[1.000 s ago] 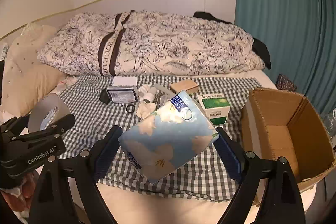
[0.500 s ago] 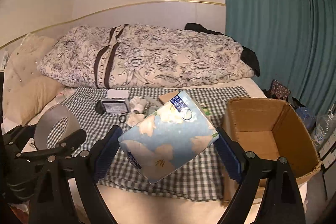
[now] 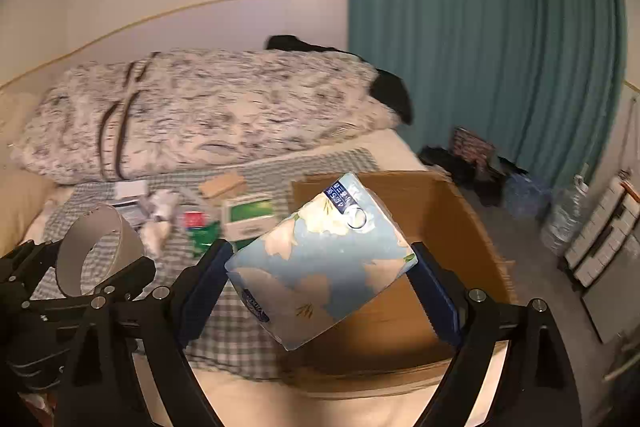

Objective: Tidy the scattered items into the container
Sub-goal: 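Carry the tissue pack and tape roll over the cardboard box with both tools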

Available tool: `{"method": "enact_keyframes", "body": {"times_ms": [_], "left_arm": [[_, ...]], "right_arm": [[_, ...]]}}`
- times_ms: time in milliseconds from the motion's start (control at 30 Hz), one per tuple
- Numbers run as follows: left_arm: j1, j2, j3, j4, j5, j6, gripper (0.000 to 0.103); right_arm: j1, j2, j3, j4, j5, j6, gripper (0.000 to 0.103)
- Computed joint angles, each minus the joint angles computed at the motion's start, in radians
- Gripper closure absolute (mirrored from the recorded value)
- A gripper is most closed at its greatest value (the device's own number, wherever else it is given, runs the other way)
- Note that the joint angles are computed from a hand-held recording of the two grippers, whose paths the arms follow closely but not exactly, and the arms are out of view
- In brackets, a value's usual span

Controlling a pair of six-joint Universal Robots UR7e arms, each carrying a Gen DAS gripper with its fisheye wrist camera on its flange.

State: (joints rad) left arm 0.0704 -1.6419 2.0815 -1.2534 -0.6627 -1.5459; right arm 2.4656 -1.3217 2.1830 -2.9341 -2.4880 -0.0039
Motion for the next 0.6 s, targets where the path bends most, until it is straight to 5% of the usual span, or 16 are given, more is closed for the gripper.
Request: {"method": "enact_keyframes", "body": {"times_ms": [333, 600], "left_arm": [[0.09, 0.156, -0.016, -0.336, 0.027, 0.303, 0.02], [0.126, 0.239, -0.003, -0.435, 0.007, 0.384, 0.02]], "right_arm": [[-0.116, -0.107, 0.024, 0.031, -0.057, -0.006, 0.015], [-0.183, -0.12, 0.022, 0.049, -0.05, -0.011, 0.015]]}}
